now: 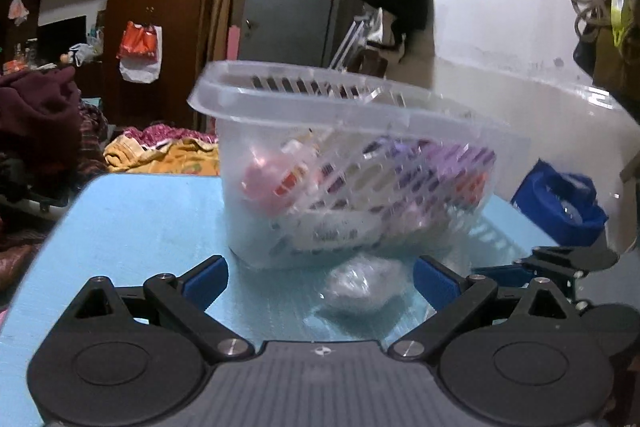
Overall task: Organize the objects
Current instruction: 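Drop a clear bag in basket with left tool while right drops medicine packet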
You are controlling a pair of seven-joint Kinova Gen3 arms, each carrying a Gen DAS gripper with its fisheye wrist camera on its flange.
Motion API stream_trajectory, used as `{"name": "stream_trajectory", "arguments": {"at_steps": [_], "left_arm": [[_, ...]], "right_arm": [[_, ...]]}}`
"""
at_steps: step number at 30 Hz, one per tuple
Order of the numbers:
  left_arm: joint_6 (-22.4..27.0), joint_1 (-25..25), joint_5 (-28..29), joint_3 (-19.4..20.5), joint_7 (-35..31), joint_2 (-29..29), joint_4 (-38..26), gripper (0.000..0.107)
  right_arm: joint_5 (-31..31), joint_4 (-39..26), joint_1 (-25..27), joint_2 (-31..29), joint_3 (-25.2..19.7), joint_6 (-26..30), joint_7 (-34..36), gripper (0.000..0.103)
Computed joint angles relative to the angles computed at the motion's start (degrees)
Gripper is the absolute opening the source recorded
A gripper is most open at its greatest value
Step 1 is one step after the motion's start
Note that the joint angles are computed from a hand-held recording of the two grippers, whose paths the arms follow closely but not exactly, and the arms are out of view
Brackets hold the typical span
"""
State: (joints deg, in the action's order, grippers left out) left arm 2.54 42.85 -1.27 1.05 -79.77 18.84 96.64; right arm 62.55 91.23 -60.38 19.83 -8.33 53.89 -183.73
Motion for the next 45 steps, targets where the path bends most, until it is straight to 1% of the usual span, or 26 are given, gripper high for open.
{"name": "stream_trajectory", "arguments": {"at_steps": [1, 2, 4, 6, 8, 10, 12, 13, 15, 16, 17, 18, 20, 21, 23, 25, 29, 30, 34, 36, 39, 40, 41, 42, 43, 45], "left_arm": [[0.0, 0.0, 0.1, 0.2, 0.0, 0.2, -0.1, 0.1], [-0.2, -1.0, 0.1, 1.5, -0.3, 0.3, 0.0, 0.1], [-0.2, -2.4, 0.1, 3.6, -1.1, 0.5, -0.1, 0.1], [1.2, -1.4, 0.0, 3.0, -1.3, 1.0, -1.1, 0.1], [3.7, 0.4, -0.8, 1.7, -1.1, 1.9, -3.2, 0.1], [6.5, 3.5, -2.3, -0.9, 0.4, 3.2, -5.7, 0.1], [9.1, 7.5, -4.7, -4.5, 3.5, 4.6, -8.2, 0.099], [10.2, 9.8, -6.2, -6.7, 5.5, 5.1, -9.1, 0.095], [12.6, 13.3, -9.4, -9.7, 8.4, 6.0, -10.8, 0.08], [12.7, 15.3, -11.5, -11.7, 10.7, 6.2, -10.9, 0.067], [12.4, 16.2, -12.8, -12.6, 12.1, 6.2, -10.7, 0.063], [12.0, 16.2, -13.1, -12.4, 12.5, 6.0, -10.2, 0.062], [10.0, 14.8, -14.3, -10.7, 13.4, 5.1, -8.6, 0.062], [8.5, 15.1, -15.2, -11.0, 14.4, 4.5, -7.4, 0.062], [5.9, 16.6, -16.5, -12.8, 16.4, 3.6, -5.2, 0.062], [2.6, 17.7, -16.5, -14.3, 17.1, 2.6, -2.7, 0.062], [-2.7, 21.6, -13.9, -19.0, 15.5, 1.4, 1.0, 0.062], [-3.2, 21.7, -13.3, -19.1, 14.7, 1.4, 1.2, 0.062], [-3.5, 17.8, -10.9, -14.8, 12.0, 1.1, 1.1, 0.062], [-3.9, 16.6, -9.5, -13.5, 10.8, 1.2, 1.0, 0.062], [-5.5, 16.6, -7.2, -13.6, 8.8, 1.2, 1.6, 0.062], [-6.6, 16.7, -6.8, -13.7, 8.3, 1.1, 2.1, 0.062], [-8.3, 16.4, -7.2, -13.5, 8.5, 0.8, 3.1, 0.061], [-10.6, 15.2, -8.6, -12.3, 9.4, 0.3, 4.5, 0.061], [-13.0, 12.9, -11.0, -9.9, 10.9, -0.4, 6.2, 0.059], [-17.6, 7.6, -15.6, -4.8, 15.3, -2.3, 9.7, 0.054]], "right_arm": [[0.5, 0.4, -0.6, -0.1, 0.3, 0.7, -1.1, 0.078], [1.7, 0.9, -1.3, -0.2, 0.2, 2.3, -3.2, 0.078], [3.8, 3.5, -5.3, -1.4, 3.4, 3.6, -7.9, 0.078], [4.8, 6.1, -10.6, -2.8, 8.5, 4.1, -12.5, 0.078], [6.3, 8.4, -13.8, -3.8, 10.7, 5.5, -17.2, 0.079], [8.7, 10.5, -13.3, -4.6, 8.6, 7.2, -21.9, 0.079], [12.1, 12.5, -10.0, -5.2, 3.3, 9.4, -26.5, 0.079], [13.5, 13.2, -7.8, -5.3, 0.7, 9.8, -28.2, 0.079], [15.7, 13.8, -3.2, -5.0, -4.6, 10.7, -30.6, 0.079], [16.3, 14.3, -2.0, -5.3, -6.2, 10.9, -31.7, 0.079], [16.5, 14.1, -1.4, -5.1, -6.7, 10.8, -31.8, 0.079], [16.5, 13.5, -1.2, -4.7, -6.7, 11.0, -31.4, 0.079], [16.4, 13.0, -1.4, -4.2, -7.0, 12.3, -30.1, 0.079], [16.2, 12.5, -1.7, -3.8, -7.1, 13.2, -29.3, 0.079], [15.5, 11.9, -2.4, -3.2, -7.0, 15.0, -28.5, 0.079], [15.9, 12.4, -2.5, -3.4, -6.9, 14.9, -29.0, 0.079], [15.7, 12.3, -2.4, -3.4, -7.0, 15.1, -28.7, 0.079], [15.8, 12.3, -2.5, -3.4, -7.0, 15.0, -28.5, 0.079], [16.2, 12.4, -2.9, -3.2, -7.0, 15.7, -28.4, 0.079], [16.4, 12.5, -2.9, -3.3, -7.0, 15.6, -28.5, 0.079], [17.5, 13.0, -3.2, -3.3, -7.2, 15.9, -29.0, 0.079], [18.5, 13.2, -2.8, -3.0, -8.4, 17.2, -29.4, 0.079], [19.9, 13.8, -3.4, -2.8, -8.6, 18.5, -30.5, 0.079], [22.2, 15.2, -5.1, -2.7, -8.1, 20.0, -32.5, 0.079], [24.2, 16.1, -6.9, -2.1, -7.5, 22.3, -34.3, 0.079], [25.8, 16.7, -11.3, -1.1, -5.3, 26.6, -36.2, 0.078]]}}
